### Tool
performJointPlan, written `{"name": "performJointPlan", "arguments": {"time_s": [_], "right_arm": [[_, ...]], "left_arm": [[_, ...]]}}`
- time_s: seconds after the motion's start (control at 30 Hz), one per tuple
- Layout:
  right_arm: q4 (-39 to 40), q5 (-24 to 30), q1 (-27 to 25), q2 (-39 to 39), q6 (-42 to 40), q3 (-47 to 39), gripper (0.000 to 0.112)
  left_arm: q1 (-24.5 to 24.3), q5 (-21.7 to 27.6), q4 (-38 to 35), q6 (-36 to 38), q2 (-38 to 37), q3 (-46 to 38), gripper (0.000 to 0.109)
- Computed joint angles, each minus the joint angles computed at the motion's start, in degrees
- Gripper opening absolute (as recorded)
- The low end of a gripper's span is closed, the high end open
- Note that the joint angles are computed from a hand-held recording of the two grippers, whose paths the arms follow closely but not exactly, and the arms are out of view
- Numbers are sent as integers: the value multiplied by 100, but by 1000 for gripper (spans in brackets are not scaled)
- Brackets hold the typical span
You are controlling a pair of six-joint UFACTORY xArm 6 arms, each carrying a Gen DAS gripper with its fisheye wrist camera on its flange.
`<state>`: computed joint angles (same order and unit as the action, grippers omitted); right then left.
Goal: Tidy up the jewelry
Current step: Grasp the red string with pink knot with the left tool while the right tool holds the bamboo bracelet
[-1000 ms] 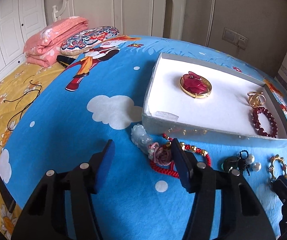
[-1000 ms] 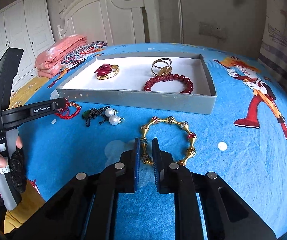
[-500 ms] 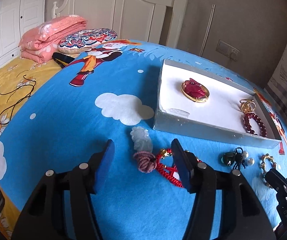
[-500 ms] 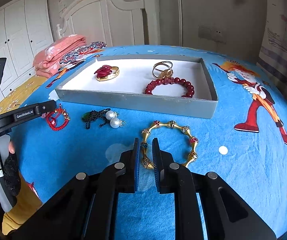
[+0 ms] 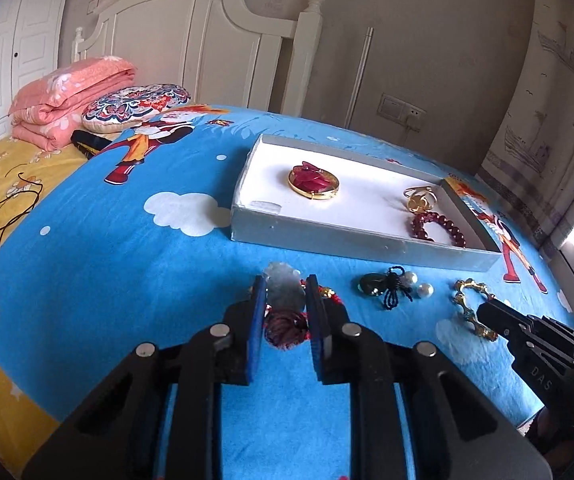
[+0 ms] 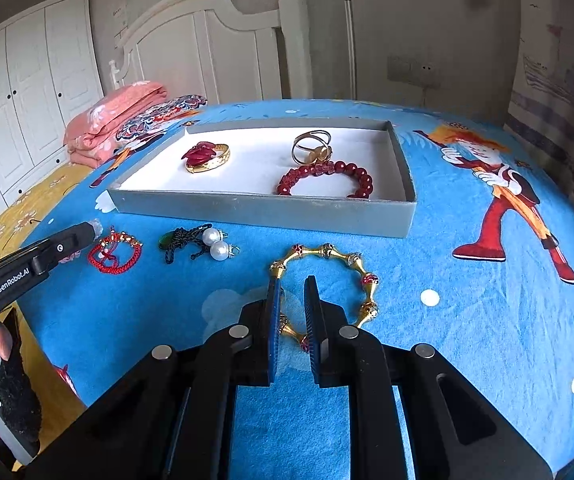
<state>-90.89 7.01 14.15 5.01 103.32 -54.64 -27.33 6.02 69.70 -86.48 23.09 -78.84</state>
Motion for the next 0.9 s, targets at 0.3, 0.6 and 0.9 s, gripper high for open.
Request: {"name": "performJointPlan", "arguments": {"time_s": [0.3,0.6,0.9], "right_arm": [[-370,-53,-14,-143,166,164,16],[256,-14,278,152,-1042,-102,28],[-477,187,289,153,-209,-106,12]], "left_arm": [[-423,30,-893,1195,301,-51,20],[-486,297,215,397,246,-49,52],[-605,676,981,-122,230,-96,20]]}}
